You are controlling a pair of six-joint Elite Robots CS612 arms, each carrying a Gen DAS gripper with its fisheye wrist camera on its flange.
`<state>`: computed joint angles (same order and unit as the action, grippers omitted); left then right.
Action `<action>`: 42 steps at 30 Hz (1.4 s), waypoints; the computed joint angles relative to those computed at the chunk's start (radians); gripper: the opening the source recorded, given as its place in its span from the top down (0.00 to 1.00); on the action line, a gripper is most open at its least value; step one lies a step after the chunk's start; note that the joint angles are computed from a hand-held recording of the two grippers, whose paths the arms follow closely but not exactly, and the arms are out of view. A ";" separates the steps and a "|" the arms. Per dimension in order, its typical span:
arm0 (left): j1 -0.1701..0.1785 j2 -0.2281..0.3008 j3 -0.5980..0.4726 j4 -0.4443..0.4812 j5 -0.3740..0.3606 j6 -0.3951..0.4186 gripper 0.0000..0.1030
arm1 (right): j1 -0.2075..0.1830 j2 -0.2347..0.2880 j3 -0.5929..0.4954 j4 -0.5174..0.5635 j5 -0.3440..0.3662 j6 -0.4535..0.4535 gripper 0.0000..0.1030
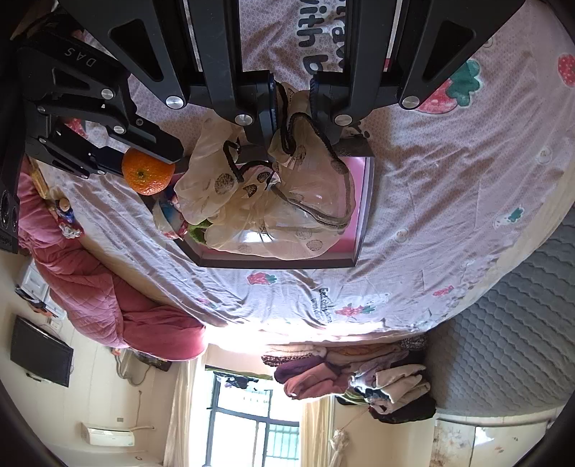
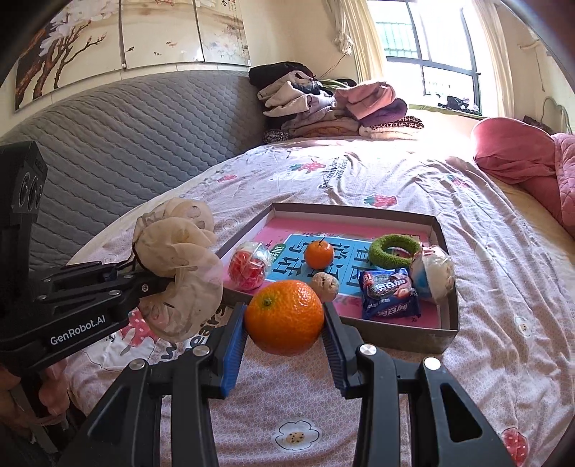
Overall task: Organize objects
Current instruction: 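Lift and carry the mesh bag with the left tool while the right tool carries the mandarin over the tray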
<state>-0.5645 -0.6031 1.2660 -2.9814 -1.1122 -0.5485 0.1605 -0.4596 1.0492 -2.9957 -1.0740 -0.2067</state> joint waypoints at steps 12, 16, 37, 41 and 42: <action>-0.003 0.010 -0.046 -0.005 0.010 0.036 0.88 | -0.013 -0.004 -0.013 -0.043 -0.006 0.023 0.60; -0.001 0.022 -0.074 0.003 0.005 0.048 0.88 | -0.015 -0.002 -0.030 -0.045 -0.010 0.024 0.60; 0.030 0.110 -0.253 0.091 -0.016 0.067 0.88 | -0.022 0.081 -0.228 0.016 -0.033 0.030 0.60; 0.038 0.138 -0.302 0.131 -0.032 0.062 0.88 | -0.022 0.108 -0.279 0.056 -0.051 0.027 0.60; 0.040 0.145 -0.315 0.143 -0.034 0.060 0.88 | -0.021 0.116 -0.293 0.068 -0.055 0.024 0.60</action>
<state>-0.5245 -0.4576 0.9505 -2.8387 -1.1465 -0.4886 0.1390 -0.3433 0.7559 -2.9273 -1.1289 -0.1830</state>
